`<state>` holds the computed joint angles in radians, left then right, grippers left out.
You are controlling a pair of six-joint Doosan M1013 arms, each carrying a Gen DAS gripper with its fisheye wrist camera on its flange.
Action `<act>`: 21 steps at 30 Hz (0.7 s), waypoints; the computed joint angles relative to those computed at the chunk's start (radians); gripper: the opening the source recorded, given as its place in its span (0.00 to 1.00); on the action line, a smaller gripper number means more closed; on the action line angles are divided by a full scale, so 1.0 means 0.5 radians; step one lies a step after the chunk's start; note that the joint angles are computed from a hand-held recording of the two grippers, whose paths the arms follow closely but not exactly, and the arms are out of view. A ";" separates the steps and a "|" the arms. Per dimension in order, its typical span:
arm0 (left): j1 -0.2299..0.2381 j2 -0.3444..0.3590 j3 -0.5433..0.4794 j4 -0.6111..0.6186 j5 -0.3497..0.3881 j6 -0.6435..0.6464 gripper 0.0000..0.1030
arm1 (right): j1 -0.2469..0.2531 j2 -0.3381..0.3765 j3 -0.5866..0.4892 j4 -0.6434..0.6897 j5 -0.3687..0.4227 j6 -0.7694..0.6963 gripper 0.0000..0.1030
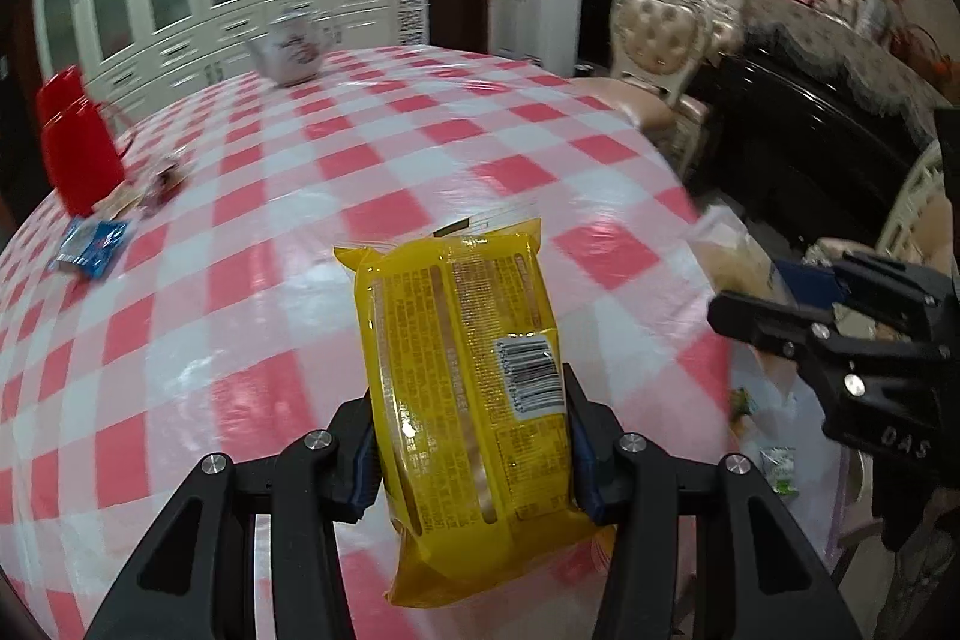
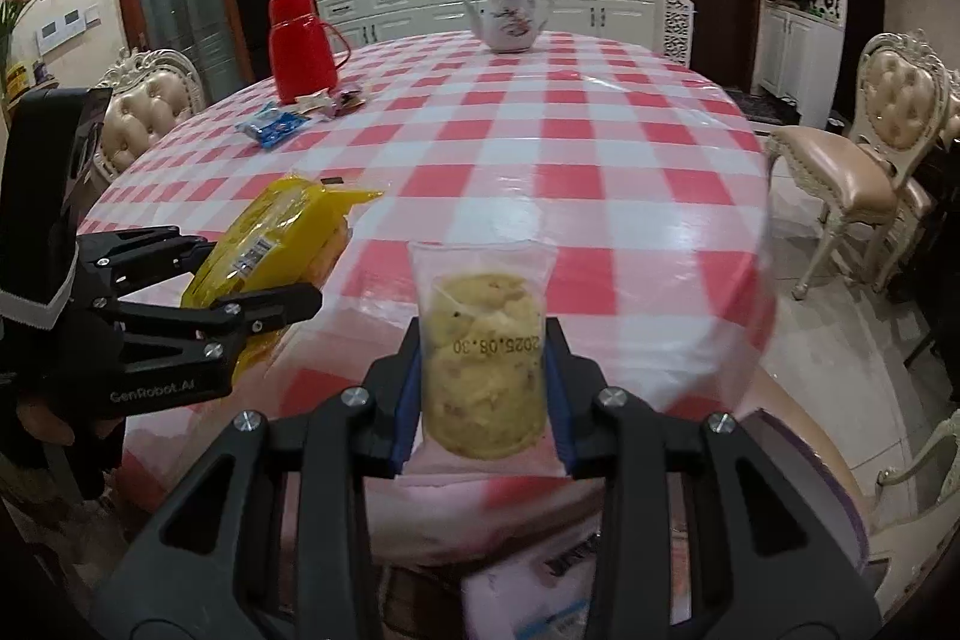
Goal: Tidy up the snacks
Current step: 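Carry the yellow biscuit pack and crisp bag into the bin and open both tools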
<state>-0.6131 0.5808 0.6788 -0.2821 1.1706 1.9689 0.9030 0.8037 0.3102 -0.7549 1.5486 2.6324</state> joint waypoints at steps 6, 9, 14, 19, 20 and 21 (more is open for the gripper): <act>-0.063 -0.037 0.048 -0.122 0.038 0.173 0.49 | 0.026 -0.191 0.333 -0.091 0.024 0.093 0.39; -0.086 -0.034 0.039 -0.207 0.120 0.249 0.49 | 0.029 -0.267 0.456 -0.108 0.070 0.116 0.39; -0.124 -0.030 0.033 -0.325 0.229 0.371 0.49 | 0.039 -0.401 0.681 -0.092 0.099 0.131 0.39; -0.156 -0.040 0.050 -0.463 0.332 0.531 0.49 | 0.040 -0.468 0.796 -0.064 0.251 0.100 0.39; -0.159 -0.034 0.043 -0.477 0.353 0.545 0.49 | 0.042 -0.484 0.820 -0.057 0.281 0.109 0.39; -0.168 -0.027 0.037 -0.487 0.381 0.559 0.49 | 0.044 -0.499 0.845 -0.049 0.317 0.114 0.39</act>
